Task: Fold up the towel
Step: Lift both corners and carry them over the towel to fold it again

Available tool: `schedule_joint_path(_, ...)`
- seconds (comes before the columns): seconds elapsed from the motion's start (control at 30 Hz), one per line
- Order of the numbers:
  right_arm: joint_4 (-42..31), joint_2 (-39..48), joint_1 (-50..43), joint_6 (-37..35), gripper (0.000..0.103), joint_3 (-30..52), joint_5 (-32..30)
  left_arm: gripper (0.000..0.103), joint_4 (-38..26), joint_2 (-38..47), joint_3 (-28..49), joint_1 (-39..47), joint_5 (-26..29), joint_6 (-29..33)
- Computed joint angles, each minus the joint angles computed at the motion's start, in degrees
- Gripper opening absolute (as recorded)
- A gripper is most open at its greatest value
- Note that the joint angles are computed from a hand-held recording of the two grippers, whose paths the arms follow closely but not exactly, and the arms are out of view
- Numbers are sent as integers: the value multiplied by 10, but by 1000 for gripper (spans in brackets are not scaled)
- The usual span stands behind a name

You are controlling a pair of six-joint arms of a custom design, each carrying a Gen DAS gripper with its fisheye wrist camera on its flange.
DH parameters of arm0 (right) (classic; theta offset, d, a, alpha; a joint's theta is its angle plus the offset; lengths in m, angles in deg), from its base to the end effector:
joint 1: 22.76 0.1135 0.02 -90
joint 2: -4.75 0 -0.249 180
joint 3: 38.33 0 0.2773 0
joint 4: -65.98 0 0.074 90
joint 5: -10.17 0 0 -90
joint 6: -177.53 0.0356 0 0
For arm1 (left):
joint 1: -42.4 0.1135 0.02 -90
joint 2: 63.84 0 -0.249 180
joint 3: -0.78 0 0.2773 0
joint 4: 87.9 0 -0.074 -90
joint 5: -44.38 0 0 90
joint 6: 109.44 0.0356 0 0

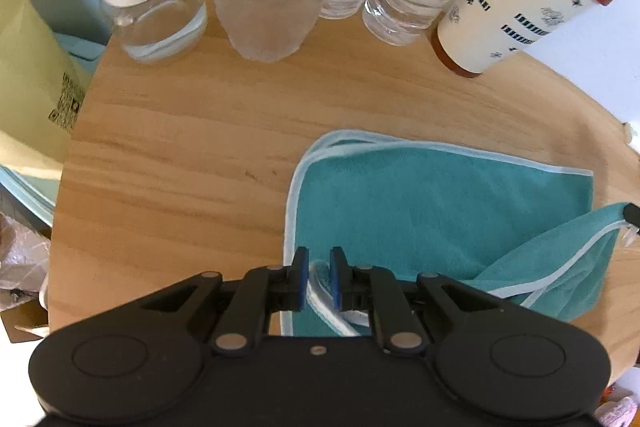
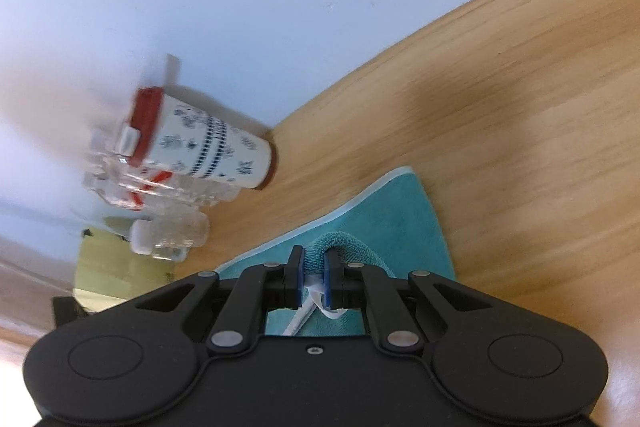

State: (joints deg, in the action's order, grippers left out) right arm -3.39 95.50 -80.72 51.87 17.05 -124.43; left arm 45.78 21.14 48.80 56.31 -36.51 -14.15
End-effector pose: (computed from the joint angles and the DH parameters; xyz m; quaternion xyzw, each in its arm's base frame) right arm 0.1401 -0.1767 0.1059 0.2252 0.8908 0.3441 0.1931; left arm 0.2271 0.0504 0.0864 -0.0701 0.9927 -0.0684 0.0708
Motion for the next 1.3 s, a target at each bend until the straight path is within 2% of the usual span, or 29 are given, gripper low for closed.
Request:
schedule_joint_path(0.23,69,23,25,69,10,1,-8,10,24,58,36,-3,-8,-15)
schedule_joint_path(0.47,147,43,51,139,10,-12,-4,11,38,70,46,-16,-31,-24)
schedule_joint_path(0.6,210,46,68,194,10,-28,14,11,54,80,48,-28,-52,-35)
schedule_joint_path(0.7,227,47,78,211,11,-32,25,11,60,95,59,-39,-68,-45)
schedule_joint_path(0.77,253,31,88,227,14,-45,49,12,67,84,55,-48,-85,-49)
schedule_joint_path(0.83,279,18,98,244,23,-57,69,13,65,62,48,-50,-87,-41)
schedule_joint_path(0.87,286,13,101,249,33,-61,75,16,65,49,43,-53,-94,-41)
schedule_joint_path(0.9,288,11,101,248,40,-62,75,16,64,39,40,-55,-99,-39)
schedule_joint_path(0.97,284,6,95,244,44,-58,64,17,62,-9,20,-65,-115,-15)
schedule_joint_path(1.07,256,-6,93,221,44,-43,61,27,49,-60,2,-69,-108,31)
schedule_joint_path(1.1,247,-21,95,205,45,-44,67,32,45,-73,-3,-70,-104,45)
schedule_joint_path(1.2,204,-43,97,141,45,-40,85,36,9,-173,-48,-97,-88,132)
schedule_joint_path(1.3,167,-66,100,72,45,-52,105,41,-2,-219,-81,-122,-84,204)
